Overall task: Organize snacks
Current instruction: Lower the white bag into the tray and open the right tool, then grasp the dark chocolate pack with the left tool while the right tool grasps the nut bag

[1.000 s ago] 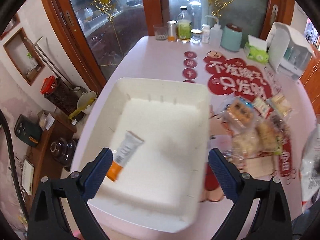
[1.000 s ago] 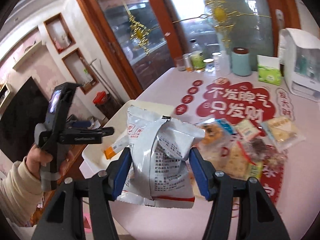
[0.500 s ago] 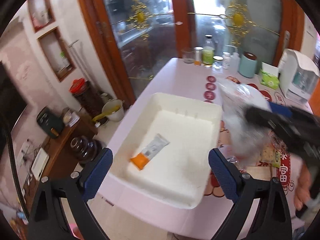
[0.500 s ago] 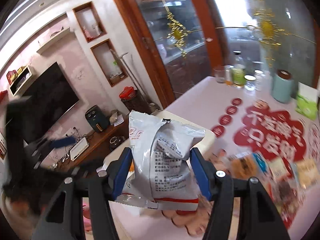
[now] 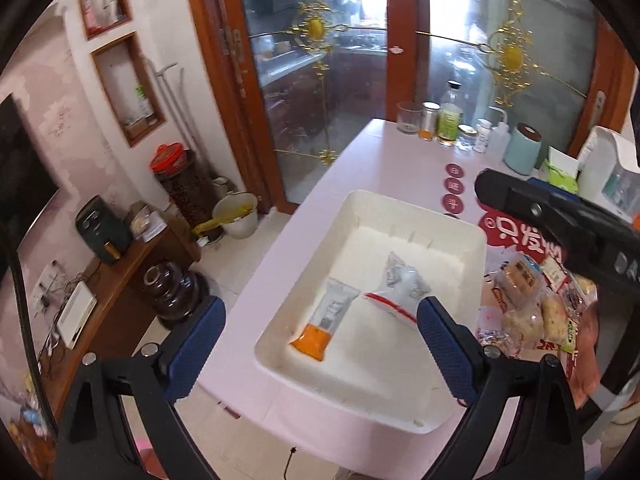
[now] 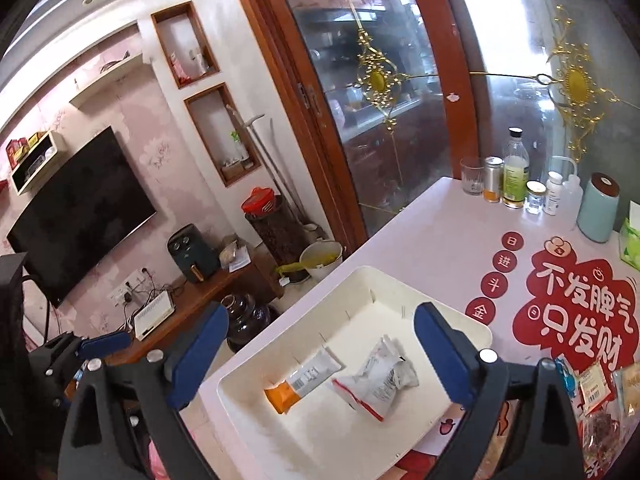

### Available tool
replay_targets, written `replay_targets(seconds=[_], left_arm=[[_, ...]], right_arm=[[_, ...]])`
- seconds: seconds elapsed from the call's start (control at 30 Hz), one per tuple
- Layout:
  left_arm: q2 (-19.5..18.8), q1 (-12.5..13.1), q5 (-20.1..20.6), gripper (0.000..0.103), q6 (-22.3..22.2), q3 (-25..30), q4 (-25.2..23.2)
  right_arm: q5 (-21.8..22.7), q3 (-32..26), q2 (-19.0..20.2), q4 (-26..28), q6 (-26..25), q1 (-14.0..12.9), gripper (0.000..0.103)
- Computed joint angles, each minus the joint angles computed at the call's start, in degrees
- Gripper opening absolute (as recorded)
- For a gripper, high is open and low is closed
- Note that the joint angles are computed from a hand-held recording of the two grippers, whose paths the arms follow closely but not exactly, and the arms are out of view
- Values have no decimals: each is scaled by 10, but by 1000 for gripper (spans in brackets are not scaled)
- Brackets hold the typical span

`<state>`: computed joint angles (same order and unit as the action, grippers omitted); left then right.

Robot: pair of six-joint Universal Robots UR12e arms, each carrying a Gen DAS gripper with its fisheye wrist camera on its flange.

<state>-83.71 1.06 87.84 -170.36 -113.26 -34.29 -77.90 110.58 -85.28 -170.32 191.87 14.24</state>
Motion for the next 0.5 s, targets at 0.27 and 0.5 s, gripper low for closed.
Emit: replay_targets(seconds=[0.27, 0.5], left_arm=[[-61, -61, -32, 96, 42, 42, 21], [-119, -136, -57, 96, 94, 96, -14]], right_arm=[[-71, 57, -47, -29, 26, -31, 95], [-171, 105, -113, 37, 30, -82, 95]])
